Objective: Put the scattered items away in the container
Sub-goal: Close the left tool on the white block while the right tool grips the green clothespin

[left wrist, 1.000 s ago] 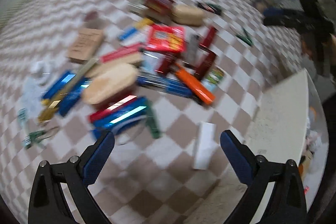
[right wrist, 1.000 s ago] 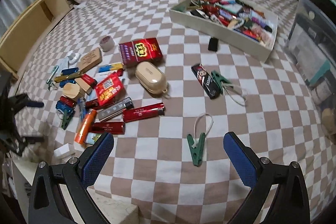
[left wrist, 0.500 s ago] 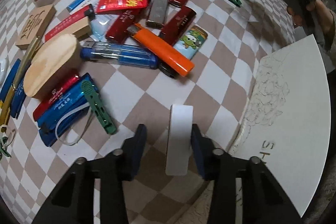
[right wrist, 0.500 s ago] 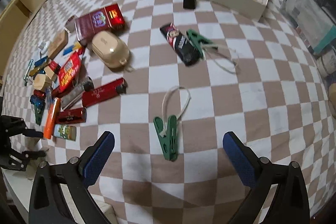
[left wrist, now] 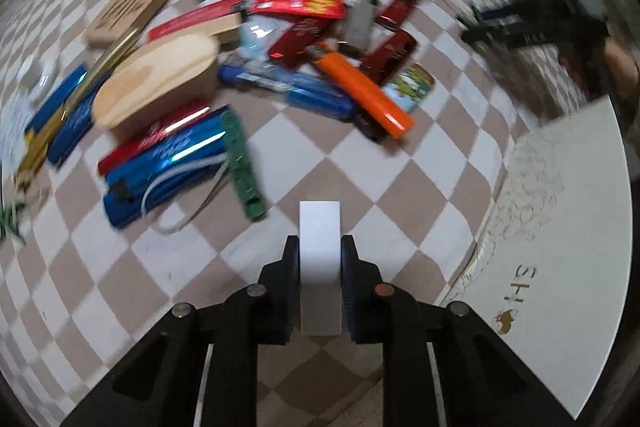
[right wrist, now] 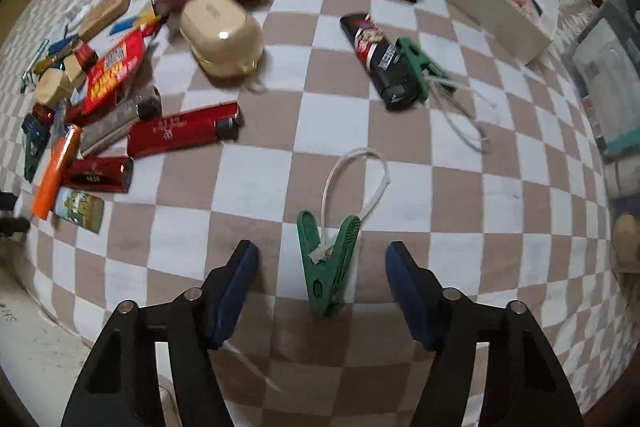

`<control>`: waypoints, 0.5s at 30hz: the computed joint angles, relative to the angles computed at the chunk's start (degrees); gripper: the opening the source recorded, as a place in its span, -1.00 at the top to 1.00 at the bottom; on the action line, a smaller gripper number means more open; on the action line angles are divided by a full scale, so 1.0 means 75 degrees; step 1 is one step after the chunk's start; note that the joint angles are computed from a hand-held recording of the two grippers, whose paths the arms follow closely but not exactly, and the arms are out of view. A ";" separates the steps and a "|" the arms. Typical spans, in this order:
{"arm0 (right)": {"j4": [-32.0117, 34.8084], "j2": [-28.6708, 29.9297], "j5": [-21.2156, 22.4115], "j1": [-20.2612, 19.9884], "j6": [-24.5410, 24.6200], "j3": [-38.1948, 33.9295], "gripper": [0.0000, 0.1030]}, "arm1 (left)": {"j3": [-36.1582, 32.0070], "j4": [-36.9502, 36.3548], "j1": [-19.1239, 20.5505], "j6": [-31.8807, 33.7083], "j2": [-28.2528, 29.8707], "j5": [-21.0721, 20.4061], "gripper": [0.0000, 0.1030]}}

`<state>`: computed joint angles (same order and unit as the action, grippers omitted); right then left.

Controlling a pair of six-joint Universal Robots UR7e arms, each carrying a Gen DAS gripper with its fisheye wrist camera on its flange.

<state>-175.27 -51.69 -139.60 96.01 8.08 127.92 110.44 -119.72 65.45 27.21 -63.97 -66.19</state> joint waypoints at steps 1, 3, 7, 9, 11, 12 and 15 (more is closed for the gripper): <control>-0.0015 -0.0021 0.0058 -0.0020 -0.0001 0.0016 -0.28 | 0.0044 -0.0069 0.0001 -0.0047 -0.0046 0.0048 0.63; -0.0133 -0.0109 0.0265 -0.0051 -0.0123 0.0083 0.15 | 0.0140 -0.0231 -0.0008 -0.0107 -0.0142 0.0183 0.63; -0.0425 -0.0366 0.0696 -0.0155 -0.0148 0.0300 0.69 | 0.0370 -0.0725 -0.0041 -0.0254 -0.0345 0.0731 0.63; -0.0427 -0.0450 0.0804 -0.0149 -0.0154 0.0376 0.78 | 0.0417 -0.0848 -0.0020 -0.0430 -0.0450 0.0722 0.63; -0.0451 -0.0471 0.0780 -0.0048 -0.0270 0.0419 0.78 | 0.0383 -0.0860 0.0014 -0.0563 -0.0561 0.0676 0.63; -0.0484 -0.0493 0.0803 -0.0013 -0.0288 0.0444 0.78 | 0.0405 -0.0887 -0.0001 -0.0581 -0.0631 0.0701 0.62; -0.0790 -0.0667 0.0993 0.0019 -0.0302 0.0597 0.78 | 0.0462 -0.0987 -0.0054 -0.0711 -0.0817 0.0724 0.63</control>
<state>-181.19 -56.70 -132.15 96.15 5.82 132.39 113.90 -127.12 65.04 21.87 -70.10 -60.76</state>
